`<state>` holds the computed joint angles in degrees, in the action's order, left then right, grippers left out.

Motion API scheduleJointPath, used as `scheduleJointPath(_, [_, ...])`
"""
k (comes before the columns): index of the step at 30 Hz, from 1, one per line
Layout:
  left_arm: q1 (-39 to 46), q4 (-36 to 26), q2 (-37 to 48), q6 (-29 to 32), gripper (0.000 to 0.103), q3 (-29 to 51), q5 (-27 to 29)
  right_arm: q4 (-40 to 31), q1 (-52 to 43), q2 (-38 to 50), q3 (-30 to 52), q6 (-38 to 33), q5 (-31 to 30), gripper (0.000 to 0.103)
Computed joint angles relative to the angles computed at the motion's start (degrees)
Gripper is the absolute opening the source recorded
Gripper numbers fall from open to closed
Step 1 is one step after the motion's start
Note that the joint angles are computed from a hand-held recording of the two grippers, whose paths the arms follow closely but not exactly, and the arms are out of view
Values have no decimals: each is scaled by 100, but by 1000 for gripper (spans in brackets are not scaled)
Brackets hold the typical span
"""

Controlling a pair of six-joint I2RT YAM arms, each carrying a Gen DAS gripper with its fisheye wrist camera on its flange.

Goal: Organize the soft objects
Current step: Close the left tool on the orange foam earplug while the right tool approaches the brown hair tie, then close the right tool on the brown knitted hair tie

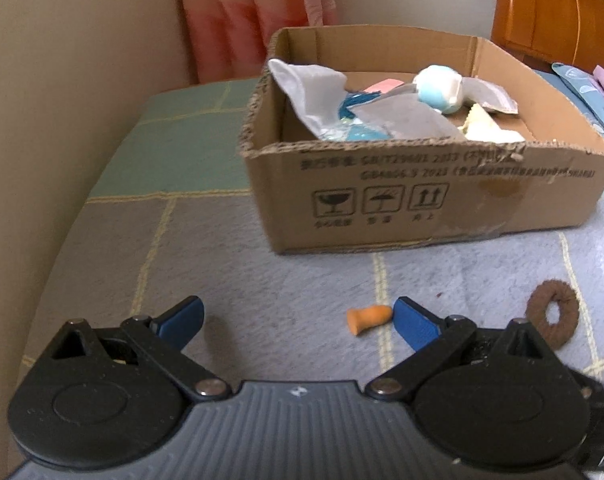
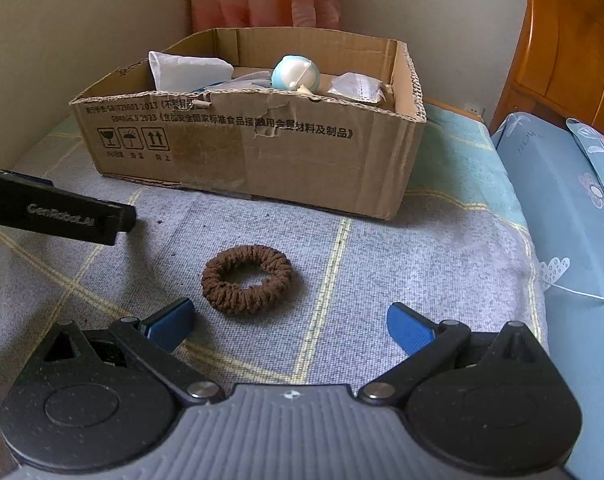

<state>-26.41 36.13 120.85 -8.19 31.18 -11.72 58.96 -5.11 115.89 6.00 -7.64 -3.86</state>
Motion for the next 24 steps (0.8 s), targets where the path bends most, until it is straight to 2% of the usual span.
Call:
scheduleJointPath(3, [32,248,-9,76,101,-191,-94,-1,0,5,10,-4,-7,103])
scheduleJointPath(5, [11,448,-7,56,96,-323,-139,5,-1,-6,-2,-9,-12,103])
scheduleJointPath(7, [-15,628,-41,6,85,-464,-88,-4,-19,-17,-1,-24,-26,103])
scheduleJointPath(9, [-62,832,-62,35,67,-579,27,18,-7,-15,-14,-19,-22,103])
scheduleJointPath(12, [-159,948,-76,85,48,-608,85,82,-5,16,-33,-53,-48,103])
scheduleJointPath(16, [-228,1148,-29,100,37,-667,134,413,-21,204,-128,-207,-193,103])
scheduleJointPath(20, [-238,1076,-55,-54,24,-637,258,655,8,352,-200,-299,-287,103])
scheduleJointPath(24, [-370,1038,-63,-93,21,-625,114,752,57,445,-196,-304,-300,103])
